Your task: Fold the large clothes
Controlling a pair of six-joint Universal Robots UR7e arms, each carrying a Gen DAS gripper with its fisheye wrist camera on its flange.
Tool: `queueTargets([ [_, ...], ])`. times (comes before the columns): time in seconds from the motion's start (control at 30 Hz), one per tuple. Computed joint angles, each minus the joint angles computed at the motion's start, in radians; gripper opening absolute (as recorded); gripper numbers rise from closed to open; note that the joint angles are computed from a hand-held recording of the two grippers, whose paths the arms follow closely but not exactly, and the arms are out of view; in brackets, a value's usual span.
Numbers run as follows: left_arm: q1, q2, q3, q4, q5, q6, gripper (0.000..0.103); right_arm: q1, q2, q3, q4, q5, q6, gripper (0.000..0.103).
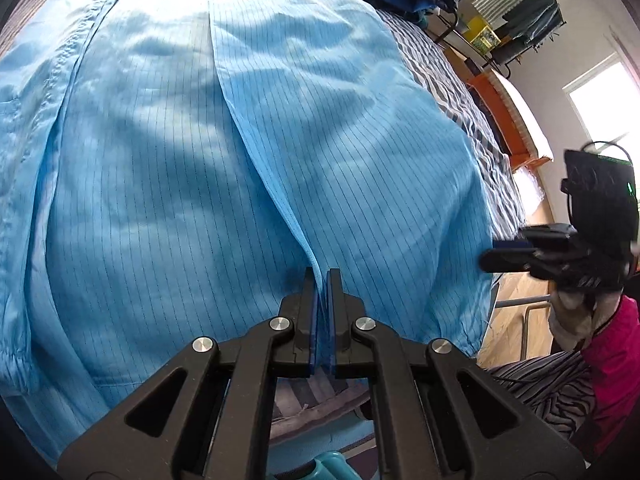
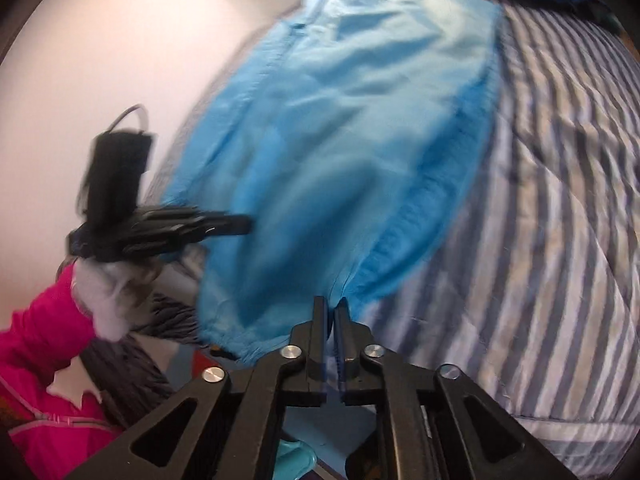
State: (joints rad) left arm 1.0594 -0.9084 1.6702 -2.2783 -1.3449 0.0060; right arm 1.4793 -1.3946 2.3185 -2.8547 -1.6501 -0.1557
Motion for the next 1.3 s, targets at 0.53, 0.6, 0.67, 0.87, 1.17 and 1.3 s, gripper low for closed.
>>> queueTargets([
  [0.53, -0.020, 0.008, 0.014, -0.009, 0.018, 0.016, 0.001, -0.004, 0.058, -0.045, -0.098, 0.002, 0.047, 0.000],
  [0.6, -0.028, 0.004, 0.020, -0.009, 0.031, 0.031, 0.001, -0.017, 0.044, -0.034, -0.081, -0.013, 0.069, 0.000],
  [0.67, -0.035, -0.005, 0.026, -0.007, 0.042, 0.039, 0.001, -0.046, 0.026, -0.027, -0.063, 0.031, 0.074, 0.006],
  [0.87, -0.054, -0.072, 0.060, -0.048, 0.018, 0.039, 0.001, -0.079, -0.044, -0.005, -0.090, 0.091, 0.046, 0.037],
  [1.17, -0.104, -0.091, 0.052, -0.173, -0.019, 0.031, 0.001, -0.160, -0.007, -0.059, -0.215, 0.152, 0.101, 0.056],
  [1.3, -0.107, -0.030, -0.018, -0.140, 0.023, 0.025, 0.001, -0.186, 0.020, -0.105, -0.193, 0.178, 0.095, 0.064],
])
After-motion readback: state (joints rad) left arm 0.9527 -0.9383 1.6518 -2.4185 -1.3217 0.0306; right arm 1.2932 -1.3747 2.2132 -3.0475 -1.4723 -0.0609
